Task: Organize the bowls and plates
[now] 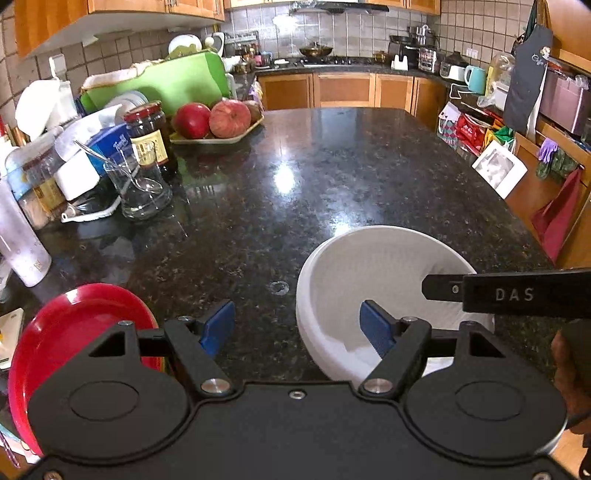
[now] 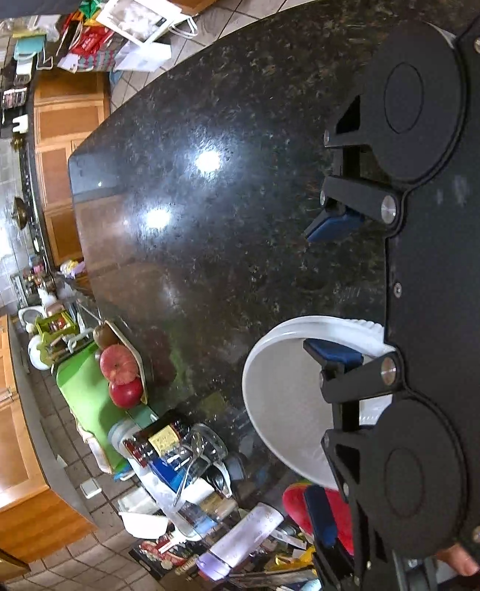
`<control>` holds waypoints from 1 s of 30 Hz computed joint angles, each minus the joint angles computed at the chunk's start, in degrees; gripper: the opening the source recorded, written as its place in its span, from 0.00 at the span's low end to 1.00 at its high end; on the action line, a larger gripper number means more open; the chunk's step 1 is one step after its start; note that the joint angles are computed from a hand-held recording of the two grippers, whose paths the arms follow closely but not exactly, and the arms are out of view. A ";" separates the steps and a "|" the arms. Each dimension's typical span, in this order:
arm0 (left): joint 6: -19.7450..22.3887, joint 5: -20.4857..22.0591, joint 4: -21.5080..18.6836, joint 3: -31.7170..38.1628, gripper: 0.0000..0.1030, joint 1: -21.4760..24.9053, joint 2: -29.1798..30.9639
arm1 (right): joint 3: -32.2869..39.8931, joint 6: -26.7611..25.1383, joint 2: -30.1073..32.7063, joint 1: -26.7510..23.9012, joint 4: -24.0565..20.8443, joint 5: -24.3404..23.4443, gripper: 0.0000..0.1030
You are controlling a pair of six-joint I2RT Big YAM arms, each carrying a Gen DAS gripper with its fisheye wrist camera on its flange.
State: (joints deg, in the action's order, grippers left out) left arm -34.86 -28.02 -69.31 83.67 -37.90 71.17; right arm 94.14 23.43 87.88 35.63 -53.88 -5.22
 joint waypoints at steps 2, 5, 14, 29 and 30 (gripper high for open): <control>0.12 0.82 -0.24 0.28 0.74 0.36 0.20 | 0.21 -2.18 -0.27 -0.07 -0.08 -0.06 0.55; 0.52 2.04 0.00 0.34 0.70 0.85 0.36 | 0.68 -5.22 -0.24 0.16 -0.26 0.40 0.49; -0.20 7.06 -1.53 0.46 0.53 1.79 0.58 | 1.91 -6.78 0.43 -0.80 -2.99 -4.51 0.27; -1.96 4.28 -1.28 0.71 0.45 0.26 0.38 | 0.45 -9.42 -0.68 -1.76 -2.06 -7.69 0.23; -2.05 3.89 -1.50 0.74 0.46 0.10 0.42 | 0.35 -9.48 -0.77 -1.88 -2.12 -8.05 0.23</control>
